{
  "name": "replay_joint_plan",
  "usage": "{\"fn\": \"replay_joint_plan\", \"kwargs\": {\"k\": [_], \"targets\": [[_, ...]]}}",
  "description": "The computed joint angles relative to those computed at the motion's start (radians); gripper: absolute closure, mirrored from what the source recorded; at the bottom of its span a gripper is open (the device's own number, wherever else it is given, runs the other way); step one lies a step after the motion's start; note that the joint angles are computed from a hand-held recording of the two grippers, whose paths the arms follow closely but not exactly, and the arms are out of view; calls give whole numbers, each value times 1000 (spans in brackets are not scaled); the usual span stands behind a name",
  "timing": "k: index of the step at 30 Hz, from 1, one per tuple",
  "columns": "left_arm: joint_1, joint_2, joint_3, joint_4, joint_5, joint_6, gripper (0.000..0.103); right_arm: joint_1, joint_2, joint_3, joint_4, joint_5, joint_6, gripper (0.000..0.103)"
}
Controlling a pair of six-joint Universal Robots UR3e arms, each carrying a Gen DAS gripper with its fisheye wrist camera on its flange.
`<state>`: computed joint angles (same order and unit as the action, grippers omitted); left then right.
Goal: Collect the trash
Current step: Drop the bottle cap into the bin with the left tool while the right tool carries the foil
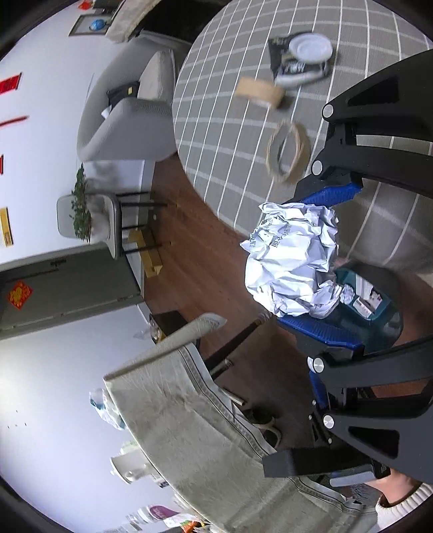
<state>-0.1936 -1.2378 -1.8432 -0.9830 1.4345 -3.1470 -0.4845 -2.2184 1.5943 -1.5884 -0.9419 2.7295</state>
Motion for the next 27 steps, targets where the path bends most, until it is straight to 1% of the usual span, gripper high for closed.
{"fn": "replay_joint_plan", "kwargs": {"k": [2,4,10,13,18,22,27], "targets": [[43,20,-23,-26,-20,27,71,112,49,16,-110,-59,89,42],[91,39,-48,-55,-44,55,71,210,97,24,-194,-113,154,43],[197,64,-105,-140,-79,133,71,437,230,22,-352,-240,279,42],[240,74,-139,-157,-101,173,71,549,312,9,-419,-303,334,43],[279,54,-177,-167,-120,196,71,658,402,-10,-479,-362,385,43],[283,19,-190,-162,-122,207,71,697,451,-25,-501,-384,407,43],[297,-20,-213,-160,-102,219,70,728,505,-37,-515,-404,422,43]]}}
